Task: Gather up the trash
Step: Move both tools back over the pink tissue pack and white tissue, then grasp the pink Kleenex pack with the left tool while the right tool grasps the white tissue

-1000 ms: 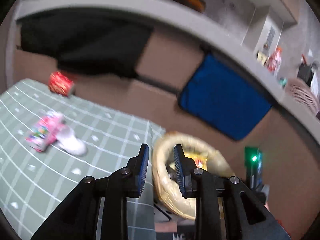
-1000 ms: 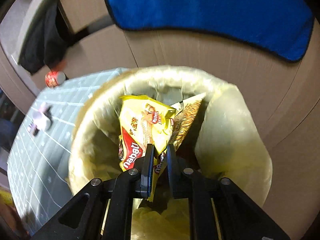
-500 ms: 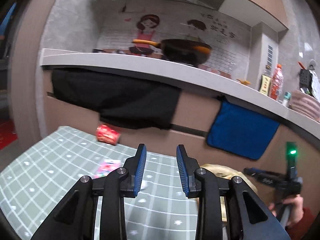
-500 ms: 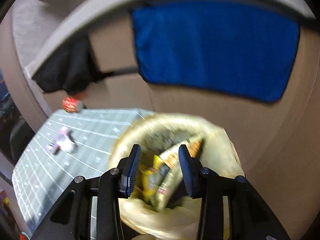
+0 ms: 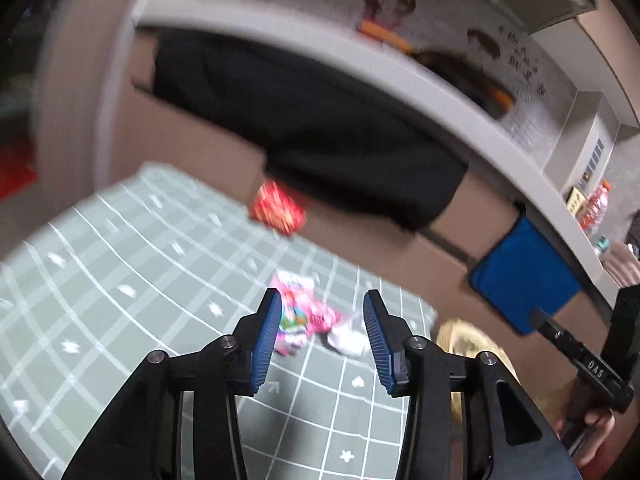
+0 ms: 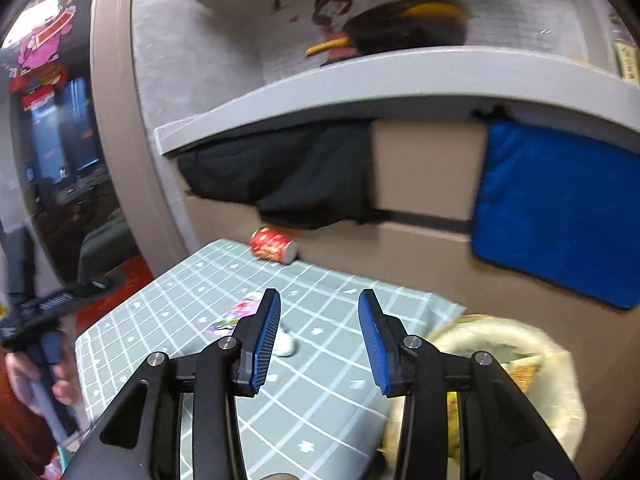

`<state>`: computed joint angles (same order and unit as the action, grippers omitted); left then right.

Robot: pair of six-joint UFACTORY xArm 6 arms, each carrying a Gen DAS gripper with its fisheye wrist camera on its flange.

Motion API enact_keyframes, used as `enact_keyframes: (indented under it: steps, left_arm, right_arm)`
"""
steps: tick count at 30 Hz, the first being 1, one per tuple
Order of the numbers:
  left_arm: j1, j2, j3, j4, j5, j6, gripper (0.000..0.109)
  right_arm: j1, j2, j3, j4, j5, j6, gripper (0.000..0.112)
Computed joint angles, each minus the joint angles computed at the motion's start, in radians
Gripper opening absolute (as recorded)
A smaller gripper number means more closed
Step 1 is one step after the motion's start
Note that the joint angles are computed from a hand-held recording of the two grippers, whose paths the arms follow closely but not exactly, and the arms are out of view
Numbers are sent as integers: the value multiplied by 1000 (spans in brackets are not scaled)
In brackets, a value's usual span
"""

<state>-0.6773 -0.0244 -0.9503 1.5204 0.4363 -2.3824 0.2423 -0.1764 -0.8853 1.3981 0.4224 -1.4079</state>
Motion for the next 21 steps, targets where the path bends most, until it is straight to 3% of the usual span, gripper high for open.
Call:
enact_keyframes:
  steps: [3, 7, 13, 18, 21]
  left_arm:
    - [83, 129, -72, 22, -127, 15, 45]
    - [157, 303, -196, -113, -241, 166, 45]
    - [179, 446, -284, -545, -245, 597, 46]
    - [177, 453, -268, -590, -271, 564, 50]
    - [146, 430, -227, -783, -287, 787, 50]
  right_arm:
    - [35, 56, -20, -25, -22, 13, 39]
    - [58, 133, -51, -87, -40, 64, 39]
    - [34, 228, -92, -154, -3, 132, 39]
    - [23, 289, -124, -204, 39, 183, 39]
    - [32, 313, -136, -229, 47, 201, 39]
